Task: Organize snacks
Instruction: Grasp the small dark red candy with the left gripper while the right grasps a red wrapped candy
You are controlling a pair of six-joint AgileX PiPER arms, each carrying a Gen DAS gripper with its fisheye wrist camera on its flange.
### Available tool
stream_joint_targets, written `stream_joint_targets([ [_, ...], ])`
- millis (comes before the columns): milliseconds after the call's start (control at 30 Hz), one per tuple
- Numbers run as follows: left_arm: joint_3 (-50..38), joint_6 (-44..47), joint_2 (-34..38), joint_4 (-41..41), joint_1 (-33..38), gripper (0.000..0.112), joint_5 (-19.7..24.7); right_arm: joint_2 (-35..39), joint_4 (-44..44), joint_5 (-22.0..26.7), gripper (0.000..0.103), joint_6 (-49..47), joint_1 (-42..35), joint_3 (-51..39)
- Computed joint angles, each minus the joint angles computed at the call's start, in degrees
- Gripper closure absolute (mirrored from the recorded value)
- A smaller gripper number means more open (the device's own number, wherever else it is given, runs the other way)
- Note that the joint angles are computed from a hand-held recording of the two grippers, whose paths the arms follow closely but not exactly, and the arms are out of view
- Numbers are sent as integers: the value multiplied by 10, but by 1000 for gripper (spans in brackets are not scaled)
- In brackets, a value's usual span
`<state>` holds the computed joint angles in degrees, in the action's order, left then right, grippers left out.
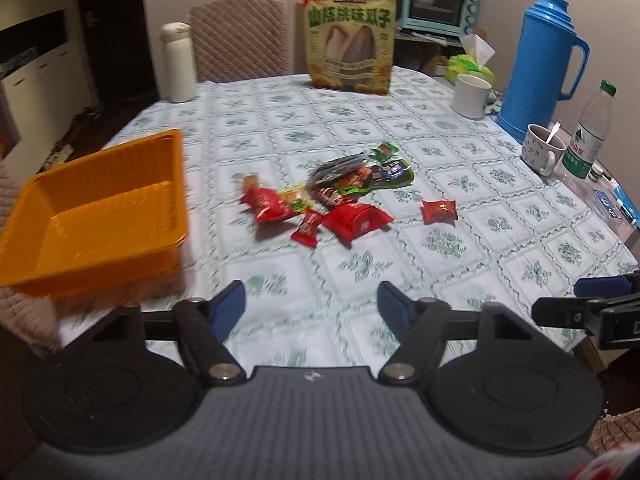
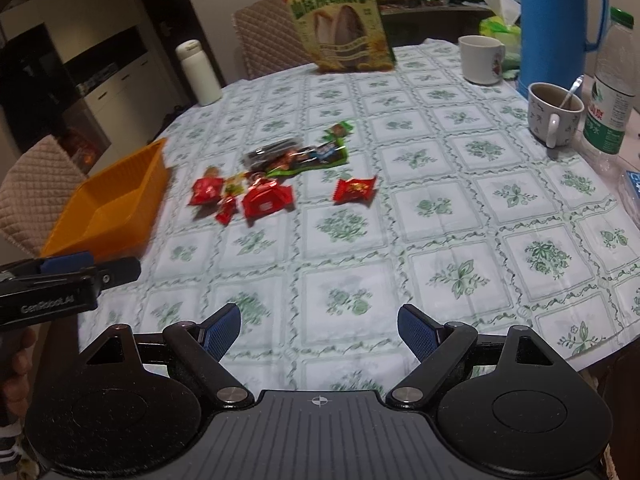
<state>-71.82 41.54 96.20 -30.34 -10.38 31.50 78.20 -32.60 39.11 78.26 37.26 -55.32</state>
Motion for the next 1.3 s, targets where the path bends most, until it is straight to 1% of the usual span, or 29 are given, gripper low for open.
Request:
stream_joint_targets([
  [67, -41, 19, 42, -8, -2, 59, 10, 11, 3, -4, 18, 0, -17, -6],
  [100, -62, 29, 63, -12, -4, 62, 16, 18, 5, -6, 18, -1, -27, -10],
  [167, -101, 48, 102, -18, -7, 74, 24, 35, 12, -12, 18, -6, -45, -23],
  [233, -149, 63, 143, -20, -8, 80, 48, 58, 18, -9, 18, -13, -57, -44],
  [433, -264, 78, 241, -6, -10, 83, 95, 121, 43, 9, 18, -30, -86, -110],
  [533, -313, 82, 279, 5, -10, 88, 118, 147, 50, 24, 18, -33, -91, -140],
  [767, -420, 74, 351, 18, -9, 89, 169, 200, 68, 61, 18, -36, -98, -204],
  [1000, -485, 76, 393, 16, -10, 89, 201, 246, 81, 97, 18, -53, -102, -267],
  [1100, -510, 73, 407, 12, -9, 92, 217, 257, 78, 103, 18, -55, -102, -281],
  [1167, -515, 76, 410, 7, -8, 94, 221, 260, 76, 102, 18, -60, -104, -285],
  [1300, -504, 84, 403, -2, -7, 96, 217, 261, 63, 84, 18, -74, -112, -278],
])
